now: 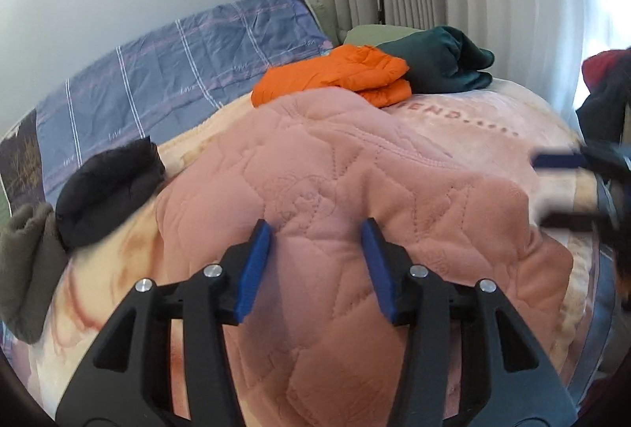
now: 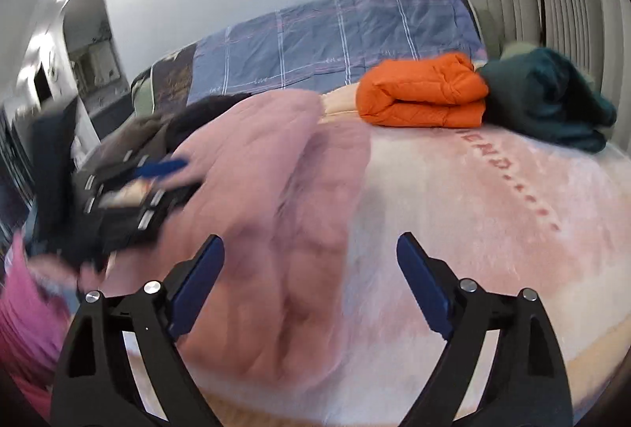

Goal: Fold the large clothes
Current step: 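Press and tuck the folded jacket sides with both tools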

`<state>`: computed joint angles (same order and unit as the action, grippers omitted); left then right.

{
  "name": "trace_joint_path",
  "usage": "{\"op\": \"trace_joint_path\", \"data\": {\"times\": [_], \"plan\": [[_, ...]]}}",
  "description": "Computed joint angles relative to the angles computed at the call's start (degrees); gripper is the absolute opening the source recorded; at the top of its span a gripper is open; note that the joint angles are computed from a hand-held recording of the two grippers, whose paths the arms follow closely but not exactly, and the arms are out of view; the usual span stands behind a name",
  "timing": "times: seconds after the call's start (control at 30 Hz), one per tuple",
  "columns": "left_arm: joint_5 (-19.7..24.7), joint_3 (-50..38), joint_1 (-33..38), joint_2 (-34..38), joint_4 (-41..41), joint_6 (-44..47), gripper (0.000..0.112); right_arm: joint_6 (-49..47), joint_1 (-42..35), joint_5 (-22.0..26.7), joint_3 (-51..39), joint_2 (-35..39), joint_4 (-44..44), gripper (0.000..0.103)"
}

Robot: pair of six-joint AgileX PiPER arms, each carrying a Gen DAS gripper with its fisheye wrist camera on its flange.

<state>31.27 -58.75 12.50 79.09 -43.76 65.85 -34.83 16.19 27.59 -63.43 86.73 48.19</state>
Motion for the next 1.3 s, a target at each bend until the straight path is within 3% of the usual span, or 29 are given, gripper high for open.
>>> {"op": "trace_joint_path", "data": {"times": [0.07,0.17,0.27,0.4,0.47,0.63,0.8,1.0,1.1,1.3], "plan": [[1.24,0.18,1.3,0.3,-2.71,2.72,0.049,0.68,-3.92,8.91,-8.33,7.87,5.15,0.091],[3.82,-1.1,3.01,1.61,-5.22,5.02,0.049,7.93,-4.84,15.64,-19.51,17.97,3.72,0.095],[1.93,-0.44,2.11,1.8,-5.64,5.97,0.049,7.67,-6.7,22.54,-26.12,25.4,9.14,0.102],[3.24,-1.01,3.02,2.87,-7.94,7.75,0.049,9.75,-11.09,38.47,-35.75,37.42,19.12,0.102],[4.85,-1.49,3.96,3.58,-10.02,9.22,0.049,10.51,-11.66,40.58,-38.08,39.46,20.02,0.102],[5.84,-2.02,4.52,4.55,-12.29,10.72,0.05,13.15,-10.43,40.14,-42.17,40.39,17.31,0.102],[7.22,-3.09,5.22,5.22,-12.03,8.84,0.052,9.62,-8.95,32.54,-33.53,32.84,14.93,0.082],[3.71,-2.76,2.71,3.79,-7.44,3.51,0.056,7.19,-7.3,27.03,-28.99,27.9,11.53,0.072],[2.56,-2.69,2.23,3.34,-5.96,1.03,0.064,6.95,-6.49,25.23,-28.36,26.5,9.81,0.07],[2.12,-4.08,2.98,3.98,-1.98,-6.03,0.095,6.49,-5.83,24.22,-28.68,26.97,9.7,0.069]]}}
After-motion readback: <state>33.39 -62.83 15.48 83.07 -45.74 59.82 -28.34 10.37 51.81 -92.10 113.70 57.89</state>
